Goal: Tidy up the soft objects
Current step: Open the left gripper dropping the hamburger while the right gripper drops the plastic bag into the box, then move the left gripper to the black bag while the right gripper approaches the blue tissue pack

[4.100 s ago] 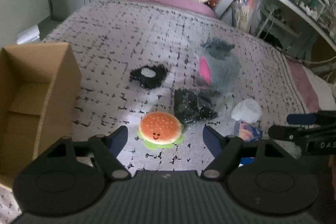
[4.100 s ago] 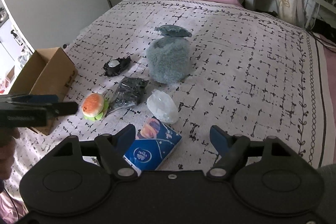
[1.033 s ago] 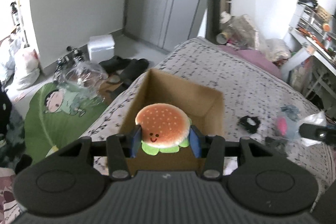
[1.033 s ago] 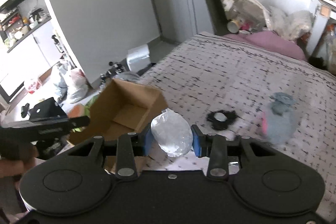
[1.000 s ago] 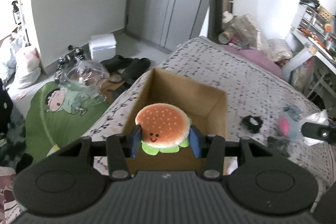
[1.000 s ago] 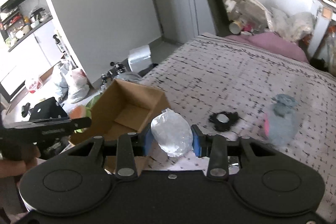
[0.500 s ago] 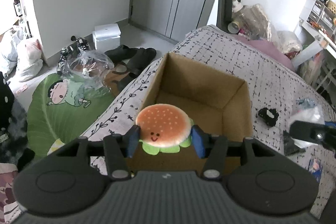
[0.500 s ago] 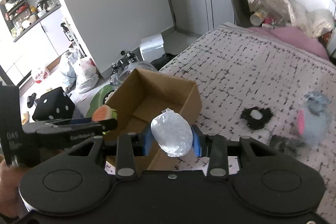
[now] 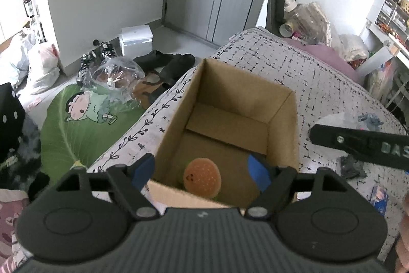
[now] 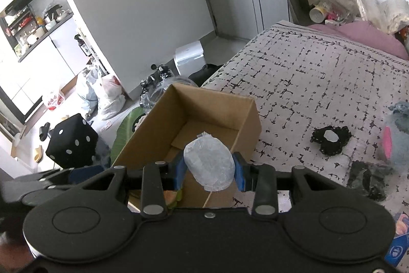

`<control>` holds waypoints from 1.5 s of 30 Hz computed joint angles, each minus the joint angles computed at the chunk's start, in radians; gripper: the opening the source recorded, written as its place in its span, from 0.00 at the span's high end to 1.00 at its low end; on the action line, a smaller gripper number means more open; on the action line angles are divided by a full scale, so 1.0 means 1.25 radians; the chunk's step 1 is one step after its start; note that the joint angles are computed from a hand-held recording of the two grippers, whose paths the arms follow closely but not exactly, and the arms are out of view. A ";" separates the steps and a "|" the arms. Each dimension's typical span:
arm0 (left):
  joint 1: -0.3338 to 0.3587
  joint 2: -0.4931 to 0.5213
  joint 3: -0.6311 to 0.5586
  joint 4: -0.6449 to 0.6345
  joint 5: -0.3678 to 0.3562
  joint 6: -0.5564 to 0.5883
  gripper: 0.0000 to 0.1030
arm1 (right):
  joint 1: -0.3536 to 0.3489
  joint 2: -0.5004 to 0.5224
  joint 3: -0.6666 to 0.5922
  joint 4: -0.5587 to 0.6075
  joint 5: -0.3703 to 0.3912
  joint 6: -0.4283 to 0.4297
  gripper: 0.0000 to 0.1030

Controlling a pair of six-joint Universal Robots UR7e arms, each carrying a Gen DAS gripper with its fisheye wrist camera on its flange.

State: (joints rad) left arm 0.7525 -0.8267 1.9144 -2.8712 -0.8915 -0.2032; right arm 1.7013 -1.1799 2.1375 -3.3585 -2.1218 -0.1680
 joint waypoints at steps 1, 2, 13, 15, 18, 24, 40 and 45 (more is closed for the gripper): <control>-0.002 -0.006 0.006 -0.005 0.001 -0.003 0.23 | -0.001 0.001 -0.001 0.001 0.003 0.000 0.63; -0.005 -0.011 0.013 -0.009 0.003 -0.007 0.23 | -0.001 0.004 -0.003 0.002 0.004 0.001 0.63; -0.024 -0.058 0.059 -0.031 0.025 -0.083 0.12 | -0.025 -0.006 0.013 -0.032 0.097 -0.008 0.29; -0.028 -0.064 0.072 -0.057 0.025 -0.099 0.08 | -0.030 -0.018 0.019 -0.023 0.103 -0.005 0.29; -0.029 -0.070 0.083 -0.082 0.022 -0.129 0.03 | -0.034 -0.036 0.032 -0.025 0.094 -0.013 0.27; -0.042 -0.070 0.102 -0.138 0.013 -0.138 0.00 | -0.044 -0.095 0.073 -0.003 0.094 -0.025 0.22; -0.086 -0.040 0.111 -0.151 -0.074 -0.075 0.00 | -0.088 -0.233 0.230 -0.123 0.033 -0.116 0.07; -0.102 -0.022 0.092 -0.130 -0.093 -0.041 0.00 | -0.110 -0.281 0.267 -0.128 0.027 -0.114 0.01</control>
